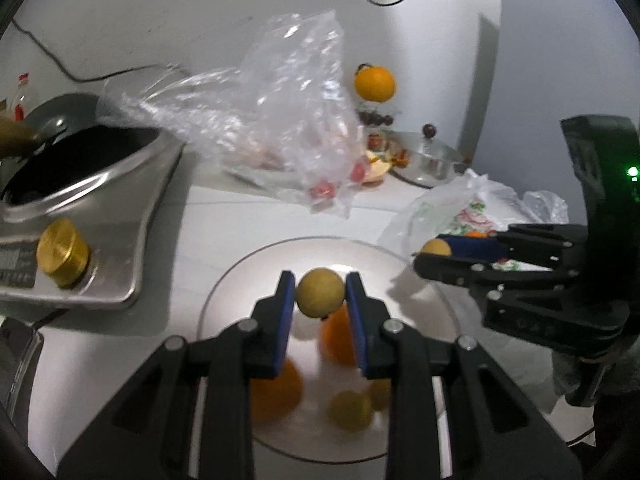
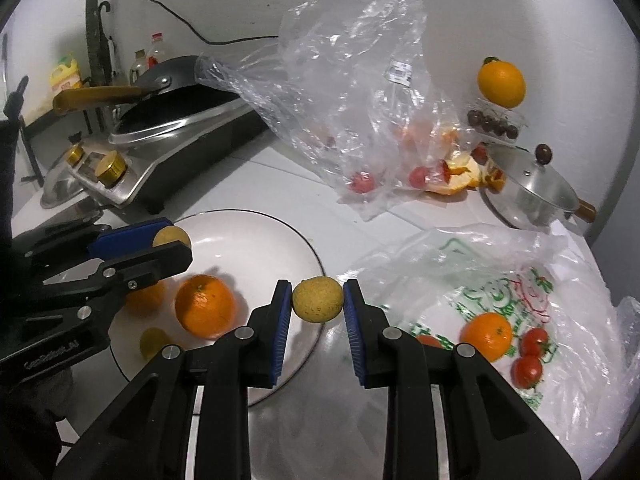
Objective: Organize fruits
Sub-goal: 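Carry the yellow fruits to the white plate and open both grippers, then grasp a red tomato with the left gripper while the right gripper grasps another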
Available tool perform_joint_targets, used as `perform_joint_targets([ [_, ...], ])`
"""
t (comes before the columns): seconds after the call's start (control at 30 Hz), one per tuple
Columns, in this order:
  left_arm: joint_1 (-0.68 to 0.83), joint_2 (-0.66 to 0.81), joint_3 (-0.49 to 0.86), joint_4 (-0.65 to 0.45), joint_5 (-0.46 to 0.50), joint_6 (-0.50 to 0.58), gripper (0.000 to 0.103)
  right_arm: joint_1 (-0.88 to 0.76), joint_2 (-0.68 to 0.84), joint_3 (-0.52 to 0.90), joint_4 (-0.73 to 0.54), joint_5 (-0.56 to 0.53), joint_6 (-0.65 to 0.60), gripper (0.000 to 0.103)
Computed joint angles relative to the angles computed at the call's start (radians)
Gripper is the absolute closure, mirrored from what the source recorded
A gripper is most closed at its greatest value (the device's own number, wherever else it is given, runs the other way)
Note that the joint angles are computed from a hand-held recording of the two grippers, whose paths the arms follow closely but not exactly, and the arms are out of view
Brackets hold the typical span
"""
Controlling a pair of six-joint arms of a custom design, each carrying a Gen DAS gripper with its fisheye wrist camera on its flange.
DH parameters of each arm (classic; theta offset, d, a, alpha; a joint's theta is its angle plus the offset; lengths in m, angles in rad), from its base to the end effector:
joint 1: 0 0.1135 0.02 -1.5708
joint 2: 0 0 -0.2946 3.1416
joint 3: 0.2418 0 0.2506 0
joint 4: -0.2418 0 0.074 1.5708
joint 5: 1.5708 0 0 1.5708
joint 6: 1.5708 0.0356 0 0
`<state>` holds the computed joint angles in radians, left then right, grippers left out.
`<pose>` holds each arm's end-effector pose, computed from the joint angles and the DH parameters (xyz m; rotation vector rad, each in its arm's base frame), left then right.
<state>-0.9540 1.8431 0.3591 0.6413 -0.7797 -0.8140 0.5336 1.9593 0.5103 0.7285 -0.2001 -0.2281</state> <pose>0.1628 -0.1864 0.0859 -0.1815 2.1235 -0.0719 0.2569 0.1600 0.0801 -0.9527 2.0980 0.3869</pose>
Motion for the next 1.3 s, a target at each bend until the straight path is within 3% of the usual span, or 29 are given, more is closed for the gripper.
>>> perform_joint_targets([
  [0.17, 0.042, 0.015, -0.042, 0.047, 0.040, -0.009, 0.076, 0.032, 0.035, 0.024, 0.012, -0.015, 0.014, 0.075],
  [0.57, 0.075, 0.012, -0.029, -0.031, 0.074, -0.042, 0.075, 0.063, 0.108, 0.068, 0.007, -0.040, 0.014, 0.075],
  [0.73, 0.065, -0.002, 0.007, -0.113, 0.055, -0.072, 0.068, 0.048, 0.108, 0.069, 0.000, -0.062, 0.010, 0.075],
  [0.87, 0.048, -0.025, 0.051, -0.221, 0.017, -0.095, 0.053, 0.023, 0.087, 0.045, 0.014, -0.097, 0.001, 0.072],
  [1.07, 0.003, -0.053, 0.121, -0.351, -0.036, -0.138, 0.052, -0.053, 0.025, 0.000, 0.023, -0.141, -0.032, 0.072],
  [1.3, -0.036, -0.008, 0.255, -0.431, -0.055, -0.119, 0.050, -0.222, -0.038, -0.041, 0.006, -0.216, -0.099, 0.072],
])
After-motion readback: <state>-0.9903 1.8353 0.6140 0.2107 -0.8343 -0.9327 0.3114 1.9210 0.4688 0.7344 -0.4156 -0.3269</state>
